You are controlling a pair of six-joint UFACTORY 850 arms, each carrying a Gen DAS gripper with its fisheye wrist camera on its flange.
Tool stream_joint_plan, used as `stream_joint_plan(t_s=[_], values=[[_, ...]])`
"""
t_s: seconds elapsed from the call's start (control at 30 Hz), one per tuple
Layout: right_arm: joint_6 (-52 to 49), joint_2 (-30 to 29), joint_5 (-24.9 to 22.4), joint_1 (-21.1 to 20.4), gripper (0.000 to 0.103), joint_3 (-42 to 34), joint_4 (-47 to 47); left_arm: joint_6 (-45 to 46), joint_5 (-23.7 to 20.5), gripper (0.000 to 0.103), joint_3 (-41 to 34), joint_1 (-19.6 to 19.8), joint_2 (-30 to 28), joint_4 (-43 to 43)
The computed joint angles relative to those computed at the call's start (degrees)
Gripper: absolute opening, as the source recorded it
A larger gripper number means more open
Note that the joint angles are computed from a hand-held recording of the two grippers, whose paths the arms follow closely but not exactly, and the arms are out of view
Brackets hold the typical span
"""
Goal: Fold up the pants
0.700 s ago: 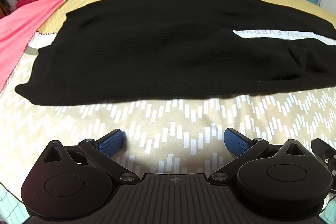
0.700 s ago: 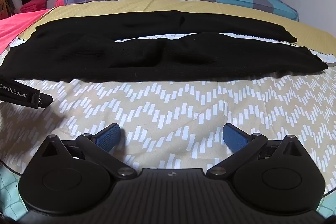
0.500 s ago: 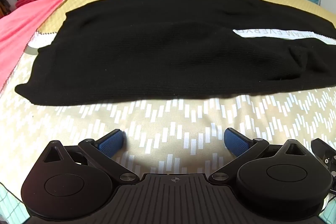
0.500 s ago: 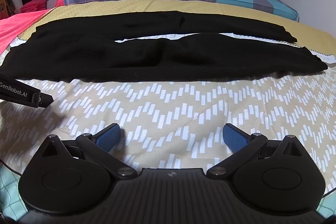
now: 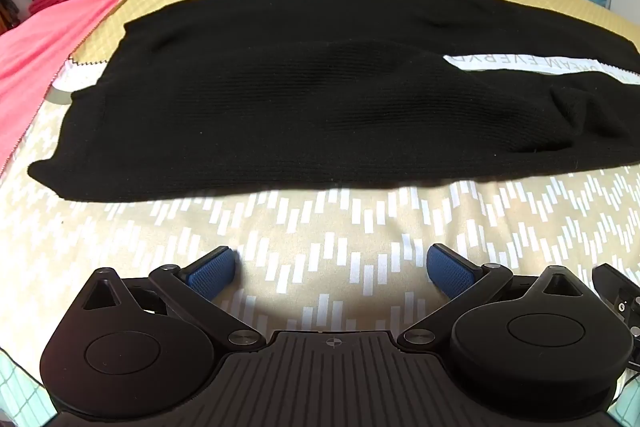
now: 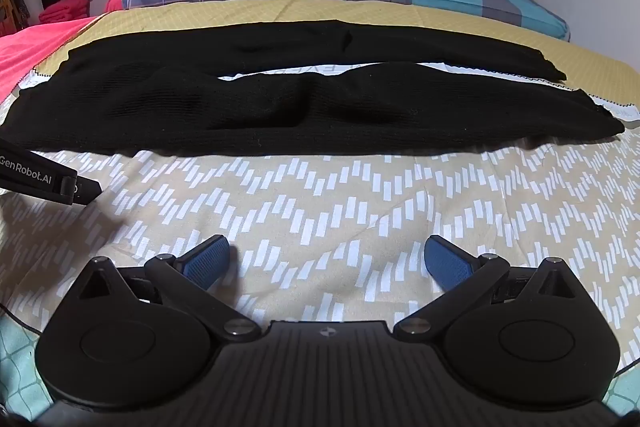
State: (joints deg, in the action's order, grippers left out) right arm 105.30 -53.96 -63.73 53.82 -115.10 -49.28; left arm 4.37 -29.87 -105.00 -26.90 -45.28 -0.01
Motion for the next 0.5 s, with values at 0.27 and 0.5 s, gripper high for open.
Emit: stream_joint_plan(t_s=[0.27, 0.5], values=[[-0.1, 0.0, 0.0, 0.0, 0.103, -0.1, 0.1, 0.3, -0.1, 0.103, -0.2, 0.1, -0.1, -0.1], [-0.1, 0.0, 0.0, 0.0, 0.103, -0.1, 0.1, 0.2, -0.3, 0.103, -0.4, 0.1, -0.2, 0.0]])
